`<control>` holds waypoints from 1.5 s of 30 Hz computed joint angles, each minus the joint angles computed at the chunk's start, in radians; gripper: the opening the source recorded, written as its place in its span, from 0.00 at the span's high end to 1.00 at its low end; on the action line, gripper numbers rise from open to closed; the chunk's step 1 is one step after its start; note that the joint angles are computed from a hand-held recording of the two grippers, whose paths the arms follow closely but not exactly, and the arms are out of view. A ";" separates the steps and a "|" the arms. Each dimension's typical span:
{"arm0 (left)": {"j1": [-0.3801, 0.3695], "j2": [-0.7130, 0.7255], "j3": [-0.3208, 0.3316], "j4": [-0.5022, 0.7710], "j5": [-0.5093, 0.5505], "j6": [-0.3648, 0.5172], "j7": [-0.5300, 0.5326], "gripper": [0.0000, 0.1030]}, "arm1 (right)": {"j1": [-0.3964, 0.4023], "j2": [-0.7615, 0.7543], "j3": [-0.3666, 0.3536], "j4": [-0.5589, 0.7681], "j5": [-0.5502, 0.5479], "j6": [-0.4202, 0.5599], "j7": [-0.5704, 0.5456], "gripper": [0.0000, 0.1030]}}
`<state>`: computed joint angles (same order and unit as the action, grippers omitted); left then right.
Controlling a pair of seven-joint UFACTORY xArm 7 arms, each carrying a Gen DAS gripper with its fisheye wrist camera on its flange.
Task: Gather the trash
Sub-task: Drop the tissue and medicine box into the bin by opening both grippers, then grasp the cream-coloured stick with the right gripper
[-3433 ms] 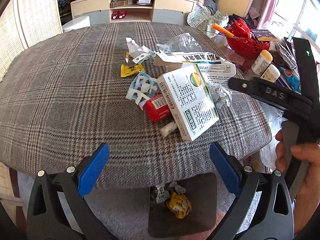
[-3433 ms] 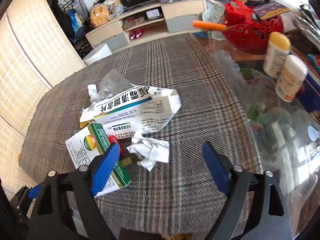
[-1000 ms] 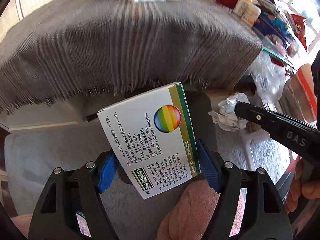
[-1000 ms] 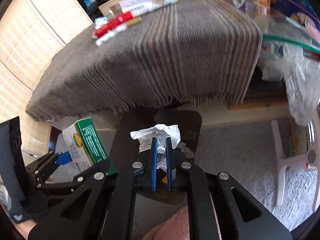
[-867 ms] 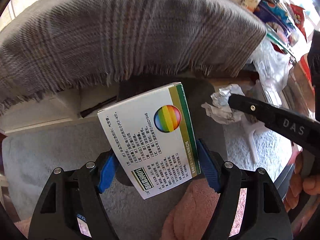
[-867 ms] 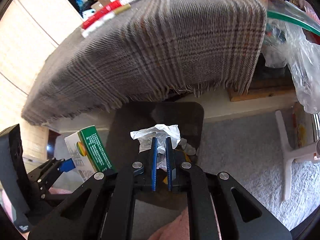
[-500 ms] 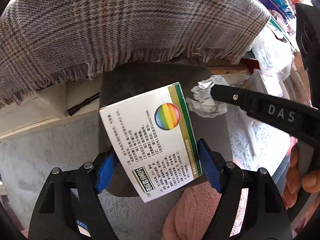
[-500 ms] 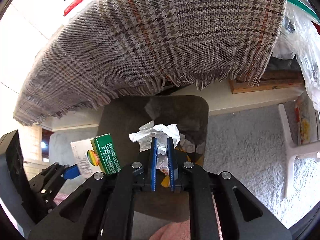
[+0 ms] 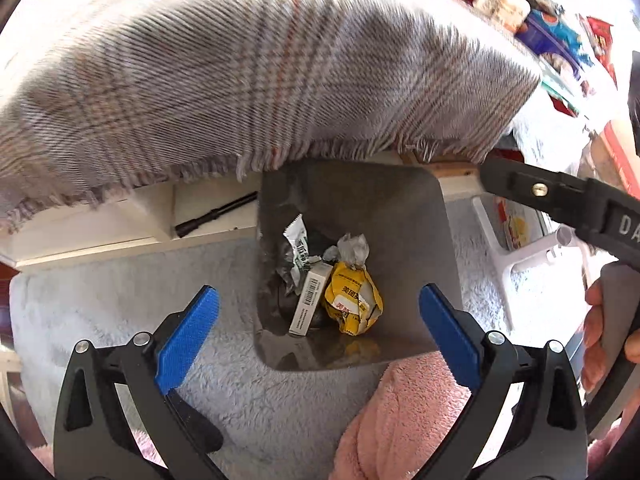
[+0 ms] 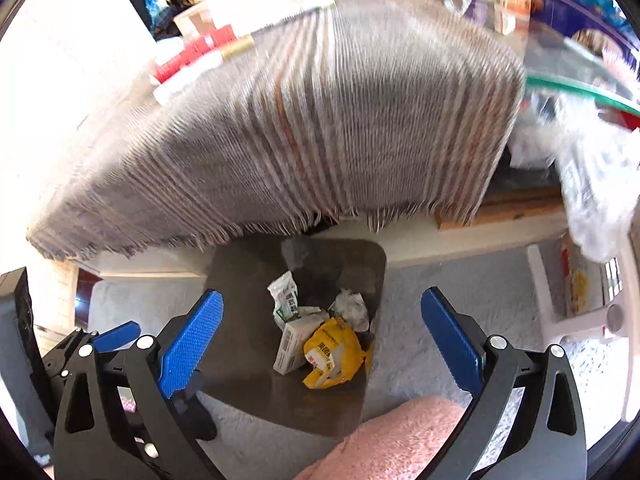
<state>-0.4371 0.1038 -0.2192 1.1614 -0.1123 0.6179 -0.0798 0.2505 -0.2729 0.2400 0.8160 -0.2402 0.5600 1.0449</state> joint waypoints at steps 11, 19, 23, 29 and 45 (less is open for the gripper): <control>0.049 -0.037 0.031 0.169 -0.018 0.072 0.049 0.08 | -0.049 -0.033 0.002 0.130 -0.006 0.048 -0.028 0.03; 0.064 0.161 0.066 0.499 0.099 0.150 0.026 0.08 | -0.044 0.163 -0.033 0.351 -0.034 0.030 -0.002 0.27; 0.061 0.279 0.071 0.671 0.111 0.201 0.053 0.08 | -0.012 0.281 -0.069 0.475 0.016 0.035 -0.043 0.37; 0.054 0.414 0.080 0.860 0.101 0.268 0.101 0.08 | 0.029 0.463 -0.112 0.681 0.104 0.105 -0.111 0.54; 0.077 0.497 0.088 0.957 0.056 0.297 0.156 0.09 | 0.168 0.691 -0.208 1.015 -0.074 0.391 -0.060 0.66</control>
